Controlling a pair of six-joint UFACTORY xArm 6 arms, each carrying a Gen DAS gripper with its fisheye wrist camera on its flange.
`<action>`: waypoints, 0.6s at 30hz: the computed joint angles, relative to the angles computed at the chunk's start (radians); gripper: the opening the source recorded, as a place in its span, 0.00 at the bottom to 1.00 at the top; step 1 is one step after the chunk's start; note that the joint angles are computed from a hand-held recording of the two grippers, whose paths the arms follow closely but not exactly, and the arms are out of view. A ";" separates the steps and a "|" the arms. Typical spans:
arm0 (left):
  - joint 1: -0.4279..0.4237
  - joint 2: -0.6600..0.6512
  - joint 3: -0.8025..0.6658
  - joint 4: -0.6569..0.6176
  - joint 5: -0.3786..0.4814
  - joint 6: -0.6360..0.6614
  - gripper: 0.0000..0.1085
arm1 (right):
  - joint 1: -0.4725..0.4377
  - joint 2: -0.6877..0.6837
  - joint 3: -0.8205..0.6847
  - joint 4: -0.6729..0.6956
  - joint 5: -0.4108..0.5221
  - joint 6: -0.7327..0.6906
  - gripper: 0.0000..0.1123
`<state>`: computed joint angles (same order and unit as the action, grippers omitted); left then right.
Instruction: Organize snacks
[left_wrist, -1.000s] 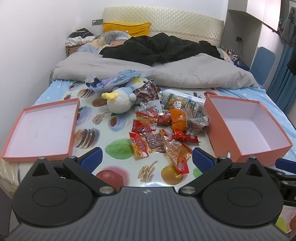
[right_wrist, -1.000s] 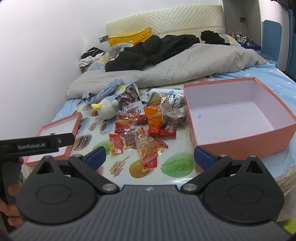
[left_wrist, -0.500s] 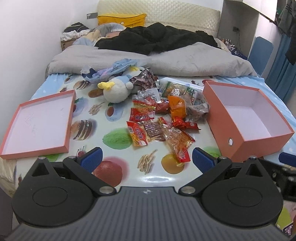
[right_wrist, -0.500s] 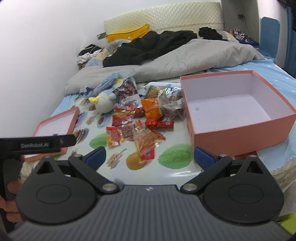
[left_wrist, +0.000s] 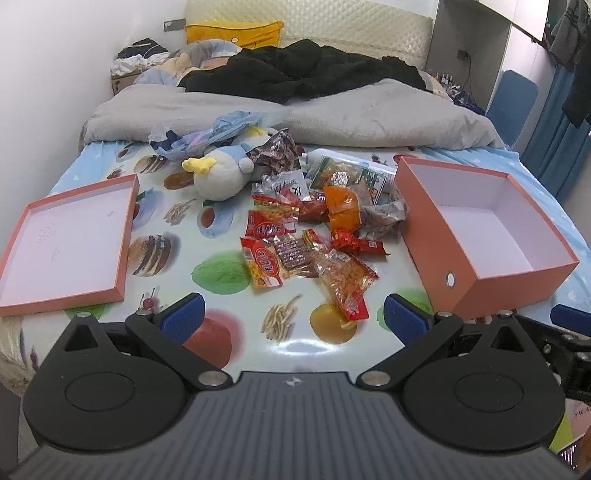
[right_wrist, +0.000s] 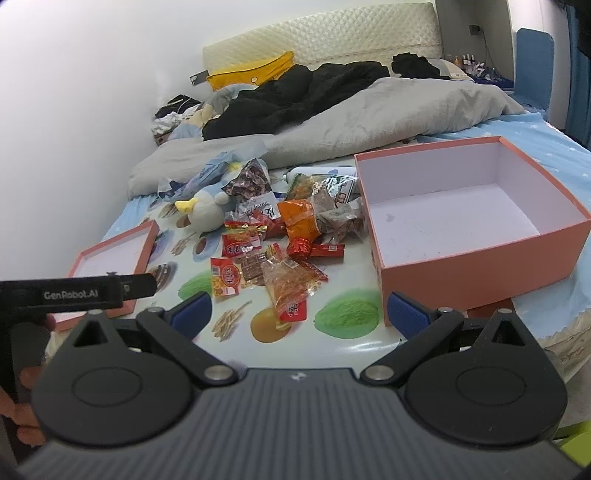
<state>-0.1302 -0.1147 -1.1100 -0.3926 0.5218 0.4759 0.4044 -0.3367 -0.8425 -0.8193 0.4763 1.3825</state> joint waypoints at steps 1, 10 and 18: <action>0.001 0.000 0.000 0.008 0.002 -0.003 0.95 | 0.001 0.001 -0.002 0.005 0.009 -0.001 0.92; 0.013 -0.005 0.003 0.006 0.001 -0.009 0.95 | -0.002 -0.007 0.006 -0.017 -0.008 0.023 0.91; 0.015 -0.010 0.007 0.004 0.014 0.000 0.95 | -0.003 -0.002 0.006 -0.018 -0.023 0.020 0.91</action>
<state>-0.1150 -0.1242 -1.1030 -0.3888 0.5354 0.4761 0.4014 -0.3388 -0.8361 -0.8378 0.4530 1.4027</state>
